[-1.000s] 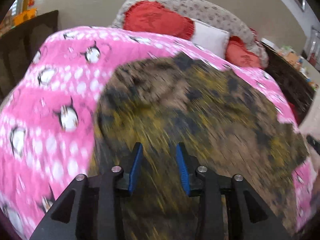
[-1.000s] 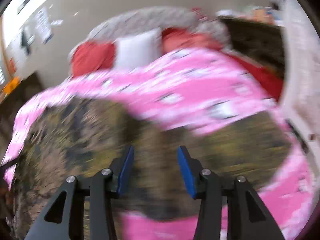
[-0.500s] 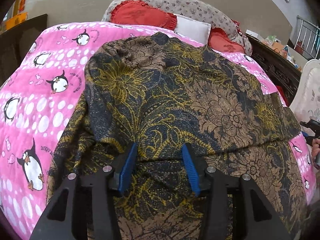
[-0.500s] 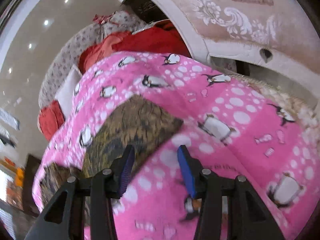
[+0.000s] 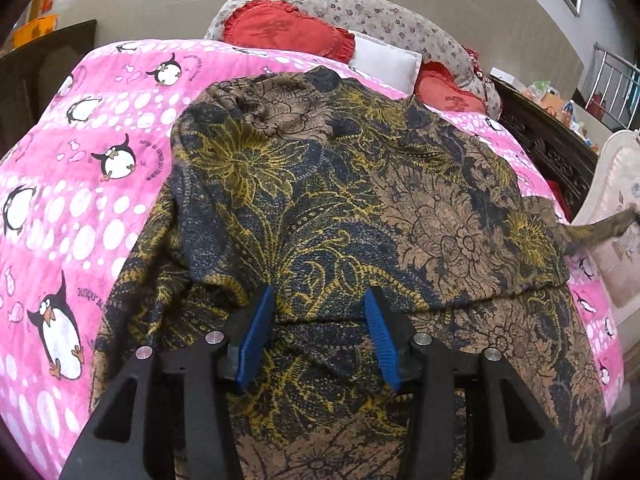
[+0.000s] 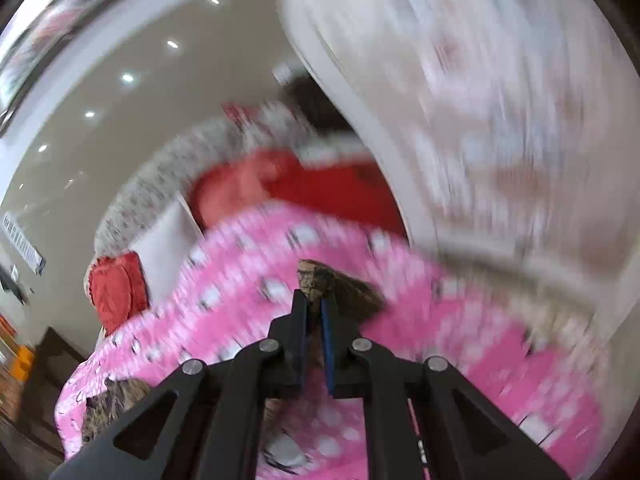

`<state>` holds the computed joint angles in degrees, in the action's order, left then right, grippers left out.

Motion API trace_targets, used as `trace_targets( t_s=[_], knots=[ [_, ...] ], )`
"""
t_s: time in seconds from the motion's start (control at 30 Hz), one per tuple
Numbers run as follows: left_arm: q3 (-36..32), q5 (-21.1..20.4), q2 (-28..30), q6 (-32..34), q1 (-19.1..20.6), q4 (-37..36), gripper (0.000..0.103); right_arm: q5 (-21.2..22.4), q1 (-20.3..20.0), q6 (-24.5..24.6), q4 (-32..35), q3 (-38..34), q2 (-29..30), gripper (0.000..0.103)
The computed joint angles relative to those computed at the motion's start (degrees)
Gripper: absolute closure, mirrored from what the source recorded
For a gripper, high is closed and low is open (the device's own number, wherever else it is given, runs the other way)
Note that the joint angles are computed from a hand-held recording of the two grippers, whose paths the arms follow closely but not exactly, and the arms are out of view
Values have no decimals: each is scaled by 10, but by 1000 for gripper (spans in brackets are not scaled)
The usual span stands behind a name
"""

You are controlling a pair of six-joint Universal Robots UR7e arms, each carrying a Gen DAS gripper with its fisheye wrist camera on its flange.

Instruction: Fold small clothes

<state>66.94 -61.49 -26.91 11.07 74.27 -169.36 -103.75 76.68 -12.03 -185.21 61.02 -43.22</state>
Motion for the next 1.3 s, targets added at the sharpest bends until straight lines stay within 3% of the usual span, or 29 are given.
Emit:
trace_targets(
  t_s=[0.07, 0.17, 0.33, 0.5, 0.57, 0.7, 0.77, 0.83, 0.9, 1.0, 1.03, 1.1, 1.2, 1.3],
  knots=[
    [1, -4, -1, -2, 1, -1, 76, 1, 28, -36, -35, 12, -7, 96],
    [3, -15, -4, -7, 3, -1, 76, 37, 64, -73, -16, 13, -1, 96],
    [7, -38, -9, -18, 9, -2, 76, 90, 116, -143, 101, -31, 78, 96],
    [10, -46, -11, -22, 11, -4, 76, 117, 139, -151, 217, -102, 189, 96],
    [9, -47, -11, -24, 11, -2, 76, 100, 141, -153, 261, -128, 229, 96],
    [15, -44, -17, -35, 9, 1, 76, 11, 139, -160, 308, -152, 286, 96],
    [28, -51, -26, -46, 3, -15, 76, 15, 137, -168, 271, -116, 271, 91],
    [22, -86, -25, -37, 1, -13, 76, 6, 141, -184, 260, -76, 245, 68],
    [-13, -125, -9, -18, 0, 28, 75, -35, 148, -241, 218, -20, 218, 56],
    [-117, -181, 39, -24, 8, 158, 75, -137, 154, -334, 140, 50, 197, 55],
    [-157, -198, 59, -32, 12, 206, 75, -141, 149, -355, 110, 86, 182, 55],
    [-223, -225, 96, -44, 18, 260, 75, -117, 140, -348, 80, 137, 153, 54],
    [-266, -247, 119, -62, 22, 276, 74, -99, 132, -350, 29, 169, 143, 54],
    [-305, -265, 138, -96, 28, 288, 75, -116, 137, -367, -1, 168, 156, 54]
  ],
)
